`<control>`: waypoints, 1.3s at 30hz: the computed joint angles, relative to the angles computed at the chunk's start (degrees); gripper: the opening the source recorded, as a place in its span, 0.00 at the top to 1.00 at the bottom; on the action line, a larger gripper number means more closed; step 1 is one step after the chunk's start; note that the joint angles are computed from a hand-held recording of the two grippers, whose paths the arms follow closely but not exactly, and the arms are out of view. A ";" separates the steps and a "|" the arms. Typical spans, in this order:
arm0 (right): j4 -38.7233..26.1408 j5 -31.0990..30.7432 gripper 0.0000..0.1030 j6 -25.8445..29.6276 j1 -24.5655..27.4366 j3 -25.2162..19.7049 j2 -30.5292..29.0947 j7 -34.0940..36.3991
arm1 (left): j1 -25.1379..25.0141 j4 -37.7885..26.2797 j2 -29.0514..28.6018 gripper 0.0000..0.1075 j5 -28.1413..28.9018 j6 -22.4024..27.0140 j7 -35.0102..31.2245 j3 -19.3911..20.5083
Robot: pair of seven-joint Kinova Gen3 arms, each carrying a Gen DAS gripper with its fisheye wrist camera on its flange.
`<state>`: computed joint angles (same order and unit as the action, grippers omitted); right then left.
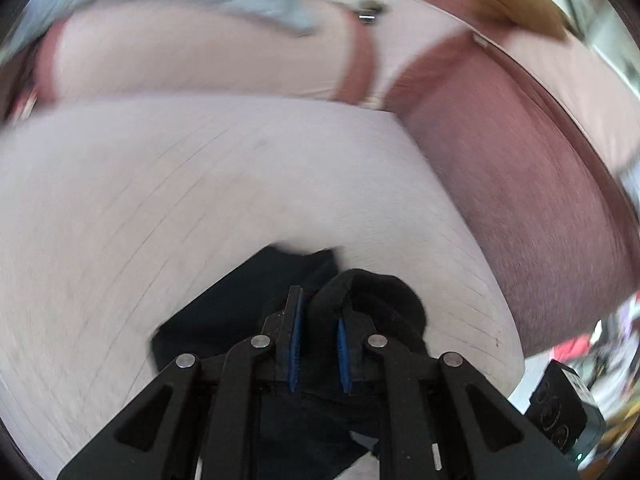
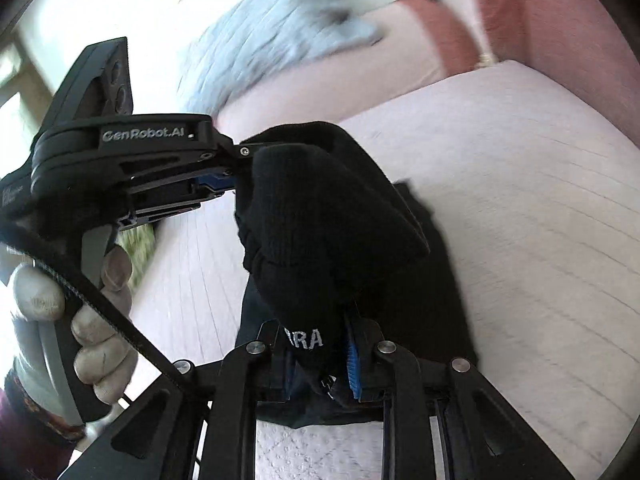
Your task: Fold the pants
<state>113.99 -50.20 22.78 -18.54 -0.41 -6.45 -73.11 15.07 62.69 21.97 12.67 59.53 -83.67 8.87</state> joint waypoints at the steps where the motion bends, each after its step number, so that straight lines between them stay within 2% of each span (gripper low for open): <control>1: -0.54 2.33 0.76 -0.79 0.64 -2.65 1.12 -1.40 | -2.65 2.65 -0.45 0.86 2.33 -0.49 -0.01 -0.06; 4: -2.73 7.97 0.63 -0.81 5.39 -10.61 3.27 -2.39 | -10.43 10.09 -1.97 0.86 9.32 -4.07 -2.62 2.08; 6: -2.44 7.56 0.56 -1.45 6.47 -13.28 3.40 0.31 | -15.74 13.65 -2.20 0.85 13.98 -5.83 -3.56 4.87; 7: -2.46 6.19 0.54 -1.46 6.11 -13.05 3.56 2.64 | -18.39 15.12 -2.24 0.84 16.31 -6.32 -3.96 6.25; 9: -2.31 2.32 0.34 -0.26 3.76 -11.09 3.17 7.30 | -23.70 18.64 -2.77 0.80 20.97 -7.98 -7.12 9.33; 10: -1.93 0.53 0.32 0.03 3.50 -10.91 2.84 9.63 | -26.30 20.02 -2.99 0.79 23.30 -8.03 -9.38 10.82; 12: -1.52 -2.40 0.31 1.20 3.35 -10.99 2.64 14.23 | -28.45 22.04 -3.62 0.79 27.27 -8.13 -12.97 10.61; 16: -3.02 -2.56 0.28 2.77 4.38 -11.88 4.45 17.63 | -27.06 25.78 -7.09 0.71 34.84 -7.95 -17.34 2.66; 18: -3.09 -4.27 0.27 3.17 5.10 -12.26 4.82 20.61 | -23.97 25.95 -8.66 0.71 34.87 -7.50 -16.50 -1.94; 19: -3.03 -6.45 0.27 4.19 6.40 -12.66 4.87 22.78 | -23.25 25.70 -9.08 0.71 34.40 -7.17 -16.25 -2.82; 21: -3.39 -11.11 0.27 8.47 8.52 -11.80 4.99 27.22 | -22.16 25.05 -10.11 0.71 32.86 -6.53 -16.38 -2.88; 23: -3.22 -15.77 0.27 13.13 9.62 -8.94 4.33 30.15 | -20.05 24.14 -10.81 0.71 30.90 -6.54 -16.17 -2.44; 26: -1.71 -22.76 0.27 18.83 14.52 -6.45 2.64 35.78 | -16.32 23.57 -11.21 0.69 29.39 -8.27 -15.87 -1.24; 28: 0.54 -26.20 0.26 18.49 16.62 -5.20 1.24 38.05 | -14.19 23.64 -11.02 0.69 28.53 -9.91 -15.57 -0.59; 31: 2.67 -28.70 0.26 14.04 18.72 -4.15 0.20 35.25 | -11.35 23.11 -9.87 0.66 25.56 -11.27 -15.53 0.37; 34: 4.17 -30.20 0.26 14.42 20.86 -2.46 0.91 32.34 | -7.66 22.44 -7.47 0.66 21.60 -11.95 -11.87 -1.86; 36: 5.11 -32.22 0.26 15.33 22.30 -2.03 1.86 31.88 | -9.63 23.83 -6.21 0.67 23.61 -12.92 -11.56 -1.13; 39: 5.73 -35.15 0.25 18.10 24.29 -1.83 3.13 31.91 | -16.00 27.46 -6.33 0.68 29.89 -14.85 -17.21 3.89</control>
<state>119.72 -85.35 40.88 5.74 -2.24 -3.33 -41.21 -0.92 90.15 15.65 42.56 44.69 -100.88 12.77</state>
